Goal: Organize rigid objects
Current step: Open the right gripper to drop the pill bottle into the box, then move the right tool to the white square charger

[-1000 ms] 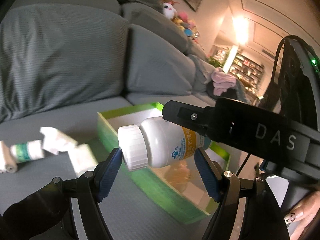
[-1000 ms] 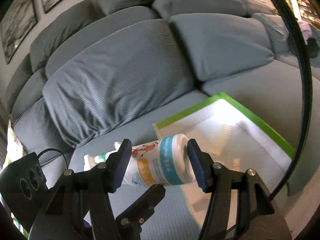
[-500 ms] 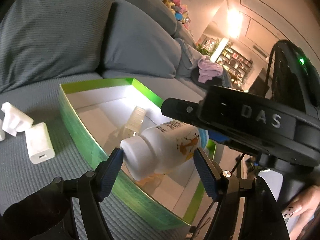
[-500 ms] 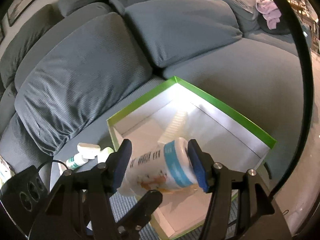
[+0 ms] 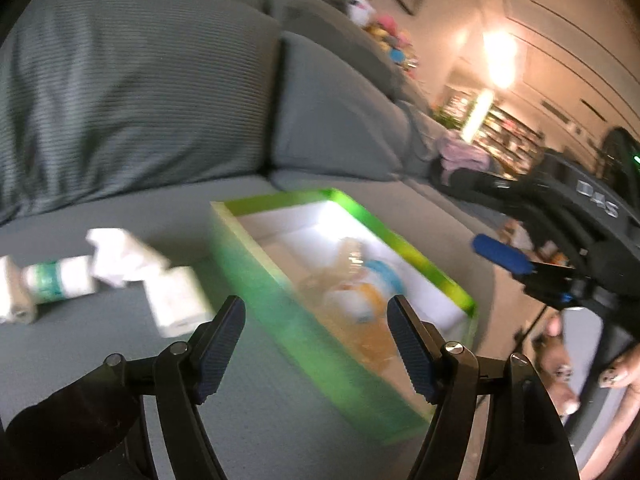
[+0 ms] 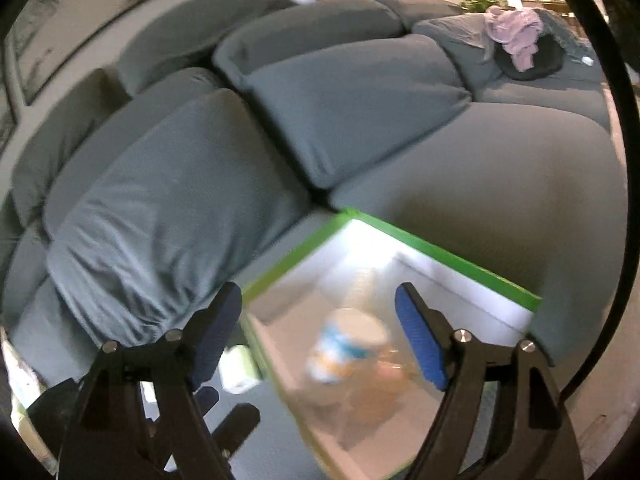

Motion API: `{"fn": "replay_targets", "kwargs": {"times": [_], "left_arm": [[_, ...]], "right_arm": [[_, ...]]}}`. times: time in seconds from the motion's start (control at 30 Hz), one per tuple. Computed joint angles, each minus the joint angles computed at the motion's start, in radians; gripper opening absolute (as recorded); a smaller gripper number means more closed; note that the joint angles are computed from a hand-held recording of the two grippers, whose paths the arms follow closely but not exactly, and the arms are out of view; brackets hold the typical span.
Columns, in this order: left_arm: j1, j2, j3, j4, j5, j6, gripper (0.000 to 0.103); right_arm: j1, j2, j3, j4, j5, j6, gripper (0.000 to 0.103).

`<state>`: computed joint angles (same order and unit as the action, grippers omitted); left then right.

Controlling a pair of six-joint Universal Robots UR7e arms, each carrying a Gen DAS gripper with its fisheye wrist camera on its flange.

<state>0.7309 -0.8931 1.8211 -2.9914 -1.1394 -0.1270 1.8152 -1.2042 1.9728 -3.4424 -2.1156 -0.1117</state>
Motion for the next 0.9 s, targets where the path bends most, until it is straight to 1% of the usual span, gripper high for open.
{"fn": "replay_targets", "kwargs": {"times": [0.03, 0.1, 0.13, 0.23, 0.3, 0.33, 0.43, 0.5, 0.57, 0.6, 0.7, 0.77, 0.83, 0.9], "left_arm": [[0.000, -0.015, 0.015, -0.001, 0.029, -0.008, 0.078], [-0.001, -0.039, 0.034, 0.011, 0.107, -0.026, 0.082], [-0.001, -0.055, 0.046, 0.023, 0.159, -0.037, 0.082], [0.006, -0.101, 0.083, 0.074, 0.289, -0.079, 0.082], [0.021, -0.133, 0.096, 0.124, 0.351, -0.115, 0.082], [0.026, -0.156, 0.110, 0.146, 0.367, -0.136, 0.082], [0.061, -0.204, 0.138, 0.181, 0.388, -0.177, 0.082], [0.087, -0.235, 0.144, 0.246, 0.391, -0.224, 0.082], [0.097, -0.267, 0.154, 0.306, 0.404, -0.275, 0.082], [0.102, -0.282, 0.162, 0.315, 0.411, -0.289, 0.082], [0.116, -0.310, 0.184, 0.294, 0.408, -0.300, 0.082], [0.131, -0.318, 0.184, 0.311, 0.386, -0.310, 0.082], [0.141, -0.320, 0.170, 0.375, 0.370, -0.339, 0.082], [0.150, -0.327, 0.165, 0.400, 0.333, -0.345, 0.082]], "right_arm": [[0.006, 0.006, -0.004, 0.008, 0.017, -0.008, 0.079], [0.014, 0.020, -0.013, 0.025, 0.040, -0.017, 0.080], [0.019, 0.030, -0.019, 0.037, 0.061, -0.026, 0.081], [0.033, 0.062, -0.031, 0.076, 0.092, -0.040, 0.081], [0.045, 0.087, -0.048, 0.107, 0.089, -0.049, 0.081], [0.054, 0.106, -0.062, 0.132, 0.086, -0.052, 0.081], [0.069, 0.160, -0.105, 0.215, 0.102, -0.069, 0.081], [0.075, 0.197, -0.134, 0.259, 0.096, -0.085, 0.079], [0.085, 0.256, -0.179, 0.305, 0.041, -0.104, 0.078], [0.090, 0.293, -0.211, 0.338, -0.011, -0.112, 0.074], [0.090, 0.363, -0.281, 0.426, -0.111, -0.100, 0.063], [0.083, 0.384, -0.298, 0.449, -0.133, -0.091, 0.063], [0.074, 0.405, -0.316, 0.453, -0.153, -0.087, 0.065], [0.071, 0.432, -0.342, 0.450, -0.194, -0.117, 0.068]]}}
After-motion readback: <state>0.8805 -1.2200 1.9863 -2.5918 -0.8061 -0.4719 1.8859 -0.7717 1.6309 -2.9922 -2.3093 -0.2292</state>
